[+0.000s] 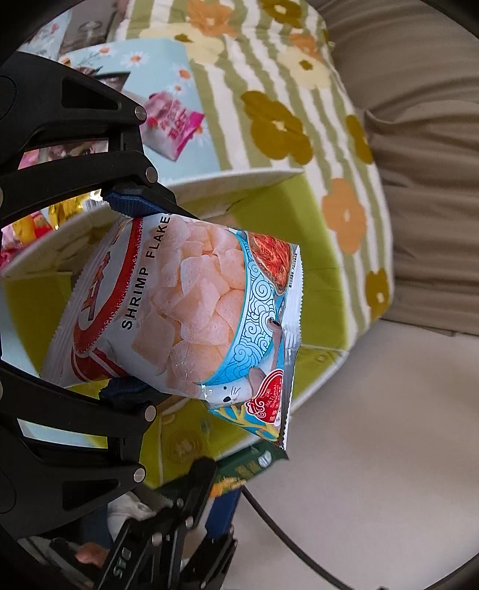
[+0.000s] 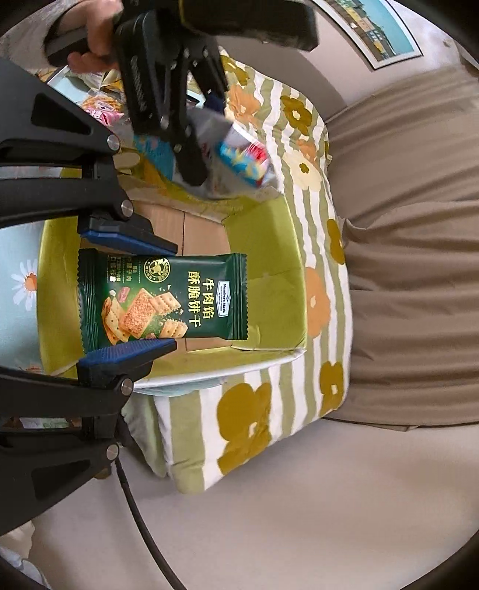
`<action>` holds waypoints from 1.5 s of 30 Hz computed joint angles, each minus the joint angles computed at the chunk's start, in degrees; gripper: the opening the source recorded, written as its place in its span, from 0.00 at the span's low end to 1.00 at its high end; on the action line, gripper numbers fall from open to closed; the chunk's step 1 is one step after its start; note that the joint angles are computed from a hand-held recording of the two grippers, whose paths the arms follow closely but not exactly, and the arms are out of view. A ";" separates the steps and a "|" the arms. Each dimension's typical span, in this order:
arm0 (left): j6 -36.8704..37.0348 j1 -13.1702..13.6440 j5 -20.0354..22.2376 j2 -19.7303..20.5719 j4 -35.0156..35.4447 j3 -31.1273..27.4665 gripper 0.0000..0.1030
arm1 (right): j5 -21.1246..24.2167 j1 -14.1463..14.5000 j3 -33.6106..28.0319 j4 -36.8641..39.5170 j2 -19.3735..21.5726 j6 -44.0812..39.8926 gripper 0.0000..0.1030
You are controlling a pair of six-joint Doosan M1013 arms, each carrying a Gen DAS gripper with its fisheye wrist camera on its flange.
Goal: Organize snacks
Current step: 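Carry both snacks over the yellow box and open both tools to drop them, then move both tools back over the snack pile on the table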
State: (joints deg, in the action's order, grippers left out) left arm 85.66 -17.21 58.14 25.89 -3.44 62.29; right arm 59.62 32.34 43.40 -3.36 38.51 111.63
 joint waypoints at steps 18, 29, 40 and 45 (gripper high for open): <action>-4.87 -0.32 2.16 -0.81 5.39 1.68 0.93 | 3.41 -1.12 -1.82 3.03 1.41 -3.72 0.39; -7.07 0.15 0.34 -3.70 8.70 4.76 0.93 | 1.81 -0.89 0.18 3.75 1.04 -1.33 1.00; -9.53 -0.16 -2.77 -7.83 10.77 10.10 0.93 | -5.49 0.05 6.15 2.69 -2.66 -0.36 1.00; -12.11 -0.40 -5.10 -10.33 12.62 12.42 0.93 | -7.16 0.65 6.71 3.67 -3.78 -1.52 1.00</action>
